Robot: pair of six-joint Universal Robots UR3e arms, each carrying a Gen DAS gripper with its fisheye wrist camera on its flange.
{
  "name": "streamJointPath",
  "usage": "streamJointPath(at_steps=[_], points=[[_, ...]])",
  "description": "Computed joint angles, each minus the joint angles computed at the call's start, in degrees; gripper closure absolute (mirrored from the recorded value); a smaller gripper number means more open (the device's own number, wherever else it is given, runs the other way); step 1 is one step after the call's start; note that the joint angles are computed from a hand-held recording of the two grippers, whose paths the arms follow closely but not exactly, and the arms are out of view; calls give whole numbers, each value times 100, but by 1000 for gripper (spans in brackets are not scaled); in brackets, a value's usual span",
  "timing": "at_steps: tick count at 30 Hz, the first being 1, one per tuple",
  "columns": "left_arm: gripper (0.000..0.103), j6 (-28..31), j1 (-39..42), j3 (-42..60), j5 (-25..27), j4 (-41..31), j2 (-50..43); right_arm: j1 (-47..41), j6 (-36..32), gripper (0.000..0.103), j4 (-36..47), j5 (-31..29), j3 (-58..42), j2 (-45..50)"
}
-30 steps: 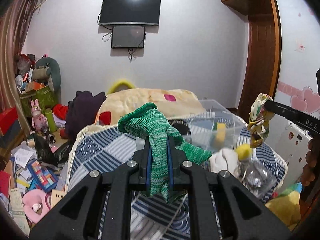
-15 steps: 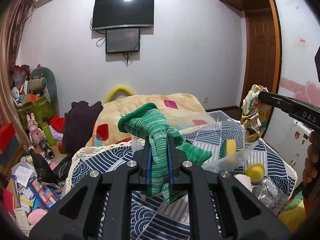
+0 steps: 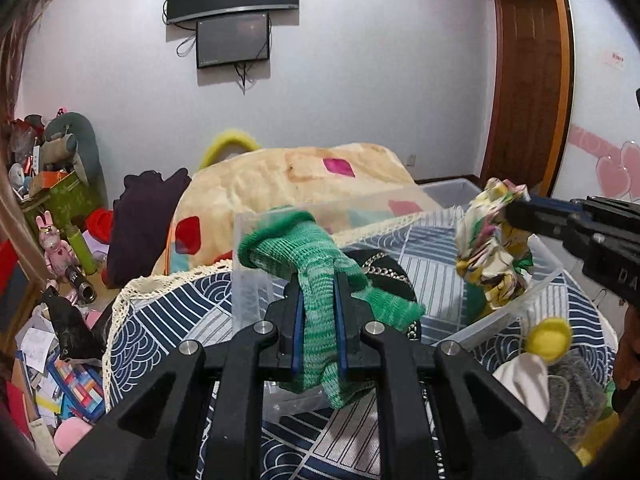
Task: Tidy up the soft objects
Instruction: 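Lower the glove and floral cloth into the clear box and release both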
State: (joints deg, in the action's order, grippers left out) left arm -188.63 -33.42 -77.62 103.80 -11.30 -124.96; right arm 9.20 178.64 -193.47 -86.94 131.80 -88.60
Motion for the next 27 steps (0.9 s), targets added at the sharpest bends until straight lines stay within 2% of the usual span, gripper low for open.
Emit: streamJointPath(at_steps=[9, 11, 13, 14, 16, 18, 21, 22, 24, 27], points=[[89, -67, 79, 52, -172, -143, -70, 207, -412, 94, 614, -168, -294, 357], [83, -115, 90, 49, -202, -236, -32, 245, -426, 94, 624, -191, -280, 325], [69, -155, 116, -11, -265, -263, 40, 225, -449, 94, 663, -182, -250, 248], [65, -173, 128, -98, -328, -226, 106, 174, -465, 93, 707, -101, -218, 172], [56, -188, 108, -189, -340, -194, 193, 120, -451, 86, 791, 1, -162, 35], [53, -211, 45, -205, -256, -258, 270, 48, -441, 69, 762, 89, -45, -130], [50, -181, -81, -217, -104, -342, 403, -100, -427, 56, 605, 220, 230, -459], [45, -167, -139, -232, -23, -341, 455, -136, -418, 54, 615, 256, 296, -588], [38, -149, -235, -312, 100, -242, 561, -229, -403, 43, 610, 333, 467, -912], [23, -223, -369, -541, 140, -72, 821, -269, -373, 40, 510, 315, 658, -1261]])
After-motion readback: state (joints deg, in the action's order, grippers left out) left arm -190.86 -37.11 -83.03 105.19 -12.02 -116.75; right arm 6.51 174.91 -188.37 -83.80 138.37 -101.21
